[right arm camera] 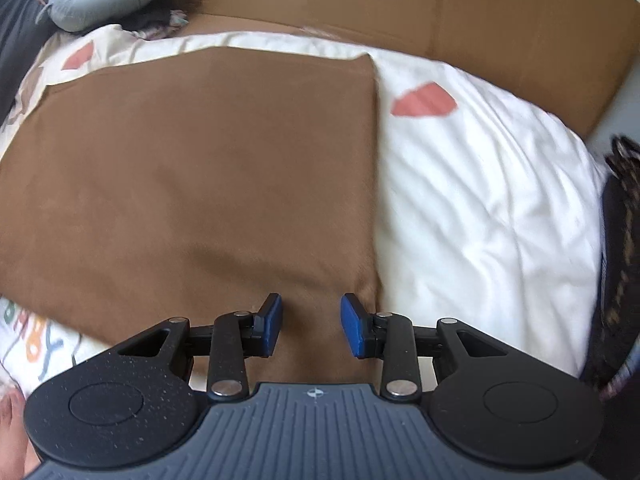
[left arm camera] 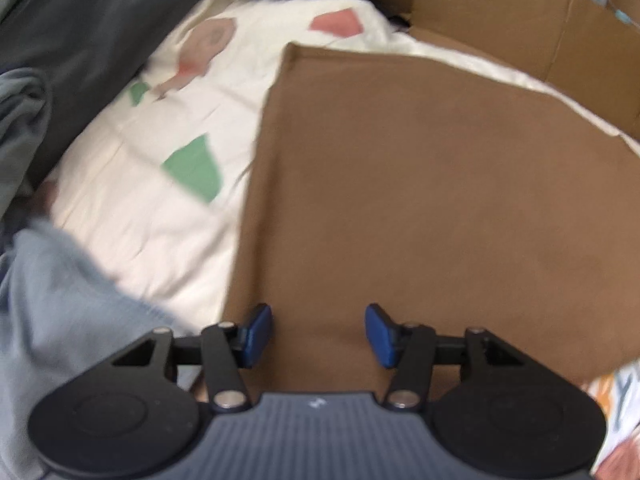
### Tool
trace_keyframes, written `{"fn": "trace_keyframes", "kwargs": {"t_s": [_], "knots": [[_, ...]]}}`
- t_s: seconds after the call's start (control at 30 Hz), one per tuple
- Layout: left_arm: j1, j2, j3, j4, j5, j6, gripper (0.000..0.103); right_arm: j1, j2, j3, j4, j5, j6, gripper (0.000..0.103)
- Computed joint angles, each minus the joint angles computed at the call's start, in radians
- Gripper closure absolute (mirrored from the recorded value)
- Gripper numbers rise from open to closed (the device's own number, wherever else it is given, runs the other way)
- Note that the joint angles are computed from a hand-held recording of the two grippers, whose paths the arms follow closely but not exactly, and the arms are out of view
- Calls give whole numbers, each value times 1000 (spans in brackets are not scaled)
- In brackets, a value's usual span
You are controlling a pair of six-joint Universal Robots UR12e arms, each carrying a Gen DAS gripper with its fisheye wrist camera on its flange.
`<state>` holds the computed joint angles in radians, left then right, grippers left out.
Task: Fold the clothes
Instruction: 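Move both open tools back over the folded brown shirt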
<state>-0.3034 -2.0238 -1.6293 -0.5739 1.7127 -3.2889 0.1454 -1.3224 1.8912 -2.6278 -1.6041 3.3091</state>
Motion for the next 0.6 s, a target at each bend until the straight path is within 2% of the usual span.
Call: {"fn": "trace_keyframes", "kwargs": {"t_s": [0.07, 0.13, 0.2, 0.3, 0.47, 0.6], "knots": [[6, 17, -28, 15, 7, 24, 48, 0, -11, 10, 8, -6, -7, 66], [7, 27, -47, 29, 25, 51, 55, 3, -21, 17, 19, -17, -15, 66], [4, 32, -58, 40, 63, 51, 76, 8, -24, 15, 42, -44, -12, 66], [10, 39, -66, 33, 75, 14, 90, 11, -31, 10, 75, -67, 22, 66], [-2, 46, -70, 72, 154, 30, 89, 17, -43, 18, -1, -69, 44, 66], [-4, 43, -54, 92, 143, 10, 72, 19, -27, 4, -46, -21, 39, 66]]}}
